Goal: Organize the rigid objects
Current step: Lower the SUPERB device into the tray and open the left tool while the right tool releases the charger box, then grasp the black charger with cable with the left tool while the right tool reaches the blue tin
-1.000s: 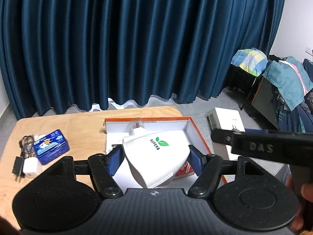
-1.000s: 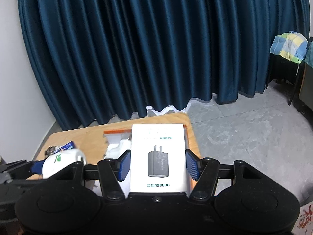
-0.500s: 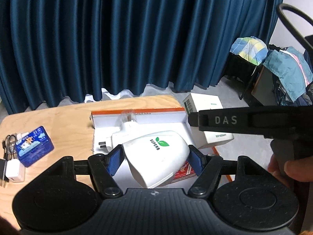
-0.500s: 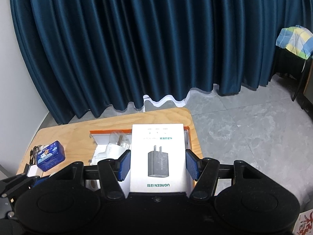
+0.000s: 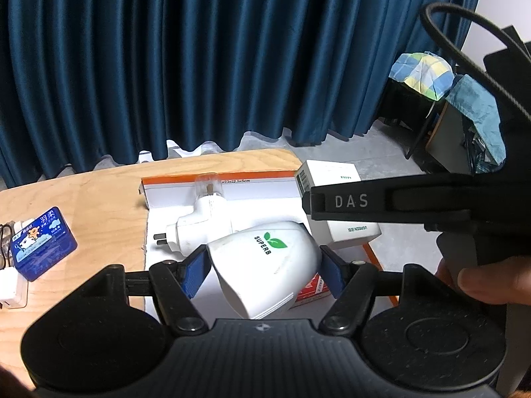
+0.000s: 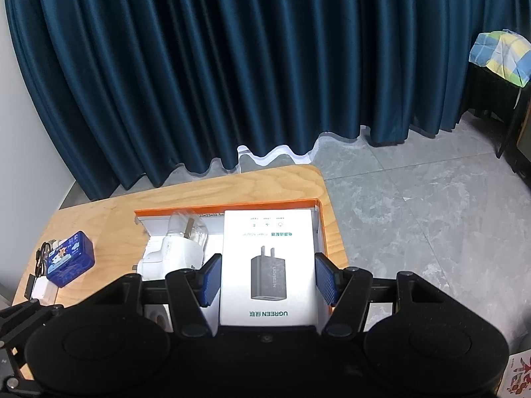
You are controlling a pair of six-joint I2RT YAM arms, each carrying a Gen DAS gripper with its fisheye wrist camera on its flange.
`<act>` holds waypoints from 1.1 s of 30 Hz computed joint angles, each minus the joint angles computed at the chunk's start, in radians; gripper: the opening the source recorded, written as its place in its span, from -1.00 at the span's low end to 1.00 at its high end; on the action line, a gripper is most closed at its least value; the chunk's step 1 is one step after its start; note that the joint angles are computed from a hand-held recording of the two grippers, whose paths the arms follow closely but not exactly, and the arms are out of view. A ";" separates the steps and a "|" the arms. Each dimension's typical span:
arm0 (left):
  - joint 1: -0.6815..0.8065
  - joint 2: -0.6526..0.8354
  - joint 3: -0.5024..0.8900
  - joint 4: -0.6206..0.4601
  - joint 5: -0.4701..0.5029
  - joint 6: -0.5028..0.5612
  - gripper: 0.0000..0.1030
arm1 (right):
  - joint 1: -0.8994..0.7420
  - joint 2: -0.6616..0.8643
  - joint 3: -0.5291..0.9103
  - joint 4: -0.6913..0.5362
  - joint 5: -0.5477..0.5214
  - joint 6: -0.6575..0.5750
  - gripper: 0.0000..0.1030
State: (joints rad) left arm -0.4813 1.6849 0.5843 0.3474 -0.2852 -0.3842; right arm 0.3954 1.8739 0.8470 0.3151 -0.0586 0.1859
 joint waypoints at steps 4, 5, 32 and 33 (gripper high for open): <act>0.008 0.014 0.004 0.006 0.011 -0.002 0.37 | -0.001 0.005 0.006 -0.005 0.004 -0.006 0.37; 0.008 0.015 0.005 0.006 0.010 -0.003 0.37 | 0.001 0.010 0.011 -0.006 0.009 -0.005 0.37; 0.444 -0.812 -0.474 -0.294 0.091 0.101 0.87 | 0.331 -0.205 -0.247 0.129 0.148 0.097 0.58; 0.516 -0.883 -0.490 -0.349 0.119 0.129 0.88 | 0.363 -0.189 -0.242 0.134 0.159 0.106 0.58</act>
State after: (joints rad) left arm 0.0352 0.8020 0.0945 -0.0011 -0.1658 -0.2552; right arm 0.7583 1.6844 0.6045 0.4489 0.1009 0.2923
